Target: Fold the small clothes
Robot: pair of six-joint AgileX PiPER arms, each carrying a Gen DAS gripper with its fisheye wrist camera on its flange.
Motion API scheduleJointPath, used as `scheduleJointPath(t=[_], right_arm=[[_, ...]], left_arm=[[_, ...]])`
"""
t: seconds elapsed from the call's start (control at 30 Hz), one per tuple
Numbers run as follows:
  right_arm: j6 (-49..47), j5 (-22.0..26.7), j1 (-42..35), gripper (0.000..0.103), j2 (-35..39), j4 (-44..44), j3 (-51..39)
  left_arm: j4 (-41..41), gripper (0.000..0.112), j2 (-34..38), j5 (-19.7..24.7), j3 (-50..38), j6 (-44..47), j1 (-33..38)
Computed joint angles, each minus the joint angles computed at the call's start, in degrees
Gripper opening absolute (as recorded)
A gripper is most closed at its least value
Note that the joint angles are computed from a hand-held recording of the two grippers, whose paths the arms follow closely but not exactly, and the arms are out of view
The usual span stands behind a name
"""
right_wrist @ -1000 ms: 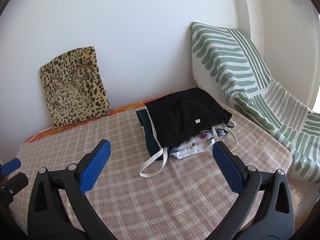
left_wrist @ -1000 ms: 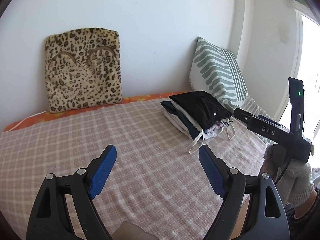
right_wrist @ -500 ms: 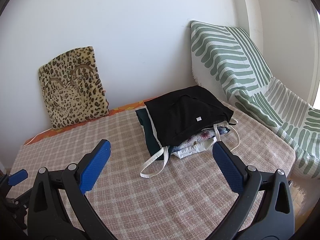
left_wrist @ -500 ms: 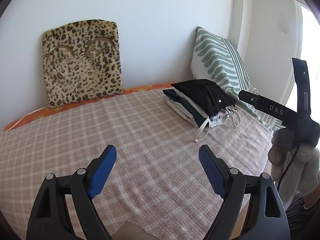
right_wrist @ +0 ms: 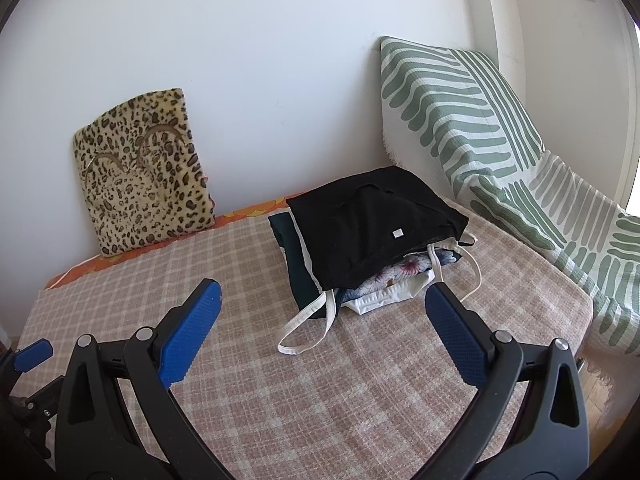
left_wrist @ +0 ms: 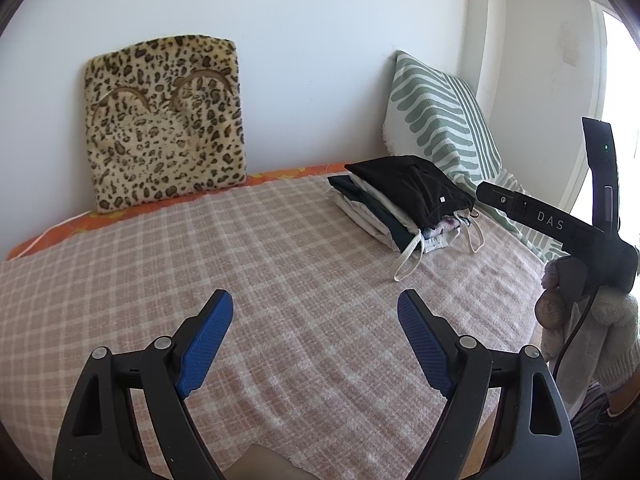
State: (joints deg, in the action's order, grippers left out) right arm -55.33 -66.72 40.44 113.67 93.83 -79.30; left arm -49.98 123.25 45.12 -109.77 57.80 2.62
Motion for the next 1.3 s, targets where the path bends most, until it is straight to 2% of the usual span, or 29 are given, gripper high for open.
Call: scheduleJointPath(t=[1.3], right_arm=[[0.4,0.7,0.0,0.103,-0.1,-0.5,0.3]], left_arm=[[-0.8,0.085,-0.2,0.1,0.0,0.6,0.2]])
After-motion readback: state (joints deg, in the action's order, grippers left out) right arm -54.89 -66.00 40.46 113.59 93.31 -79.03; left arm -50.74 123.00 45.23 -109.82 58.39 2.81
